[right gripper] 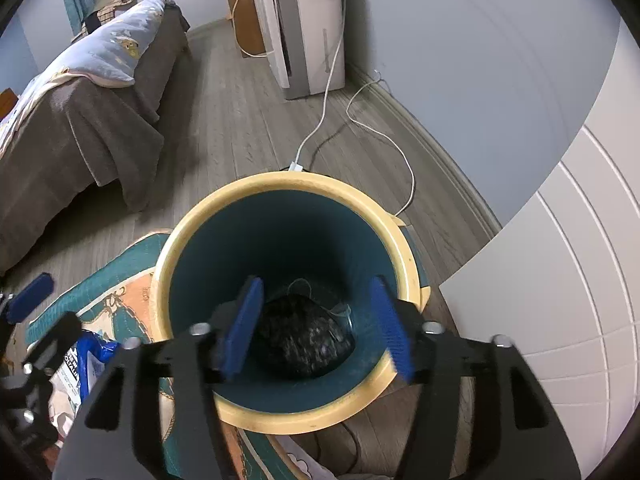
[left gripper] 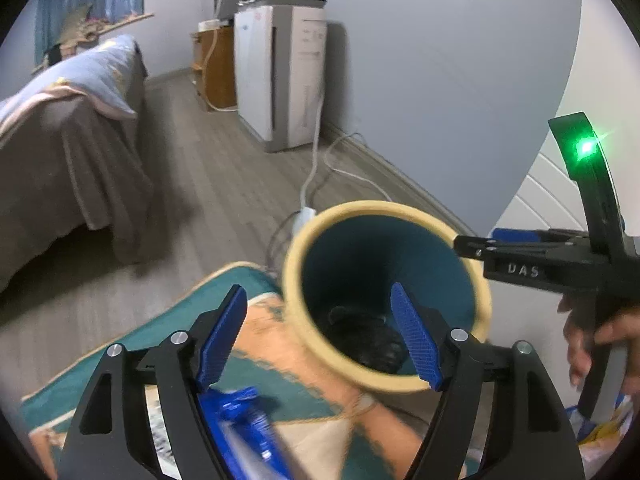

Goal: Collect trash
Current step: 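Carry the black bag and blue mask over the bin and release both, then grasp the blue-and-silver snack bag with the right tool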

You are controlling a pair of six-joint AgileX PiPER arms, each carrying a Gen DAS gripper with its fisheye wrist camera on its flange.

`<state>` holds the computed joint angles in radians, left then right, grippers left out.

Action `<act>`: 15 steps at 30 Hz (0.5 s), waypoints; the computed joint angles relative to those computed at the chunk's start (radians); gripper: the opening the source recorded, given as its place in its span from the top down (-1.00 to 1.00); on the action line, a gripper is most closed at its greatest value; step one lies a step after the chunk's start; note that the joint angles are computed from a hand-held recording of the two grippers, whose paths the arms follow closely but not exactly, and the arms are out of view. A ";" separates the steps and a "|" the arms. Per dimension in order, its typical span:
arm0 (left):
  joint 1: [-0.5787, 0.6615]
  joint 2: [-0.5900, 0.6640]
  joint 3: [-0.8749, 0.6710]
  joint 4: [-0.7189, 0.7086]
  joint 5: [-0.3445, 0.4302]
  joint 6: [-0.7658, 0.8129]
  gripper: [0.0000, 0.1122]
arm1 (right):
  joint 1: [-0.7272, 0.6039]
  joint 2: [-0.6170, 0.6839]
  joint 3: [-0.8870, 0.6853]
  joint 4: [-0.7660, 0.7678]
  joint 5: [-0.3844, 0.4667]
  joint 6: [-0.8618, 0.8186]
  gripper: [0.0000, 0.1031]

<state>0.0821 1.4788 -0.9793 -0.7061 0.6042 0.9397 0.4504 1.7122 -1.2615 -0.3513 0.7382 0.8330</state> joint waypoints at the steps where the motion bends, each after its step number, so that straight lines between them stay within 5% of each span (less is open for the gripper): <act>1: 0.022 -0.016 0.004 0.000 0.009 0.004 -0.44 | 0.002 0.000 -0.003 0.003 -0.002 -0.006 -0.43; 2: 0.045 -0.037 0.012 -0.005 0.017 0.015 -0.59 | 0.009 0.000 -0.006 -0.001 -0.002 -0.006 -0.59; 5: 0.127 -0.095 0.034 -0.026 0.039 0.066 -0.64 | 0.037 -0.003 -0.015 -0.034 0.000 0.009 -0.89; 15: 0.500 -0.189 0.035 -0.040 0.182 0.196 -0.71 | 0.177 0.065 -0.127 -0.088 0.073 0.006 -0.88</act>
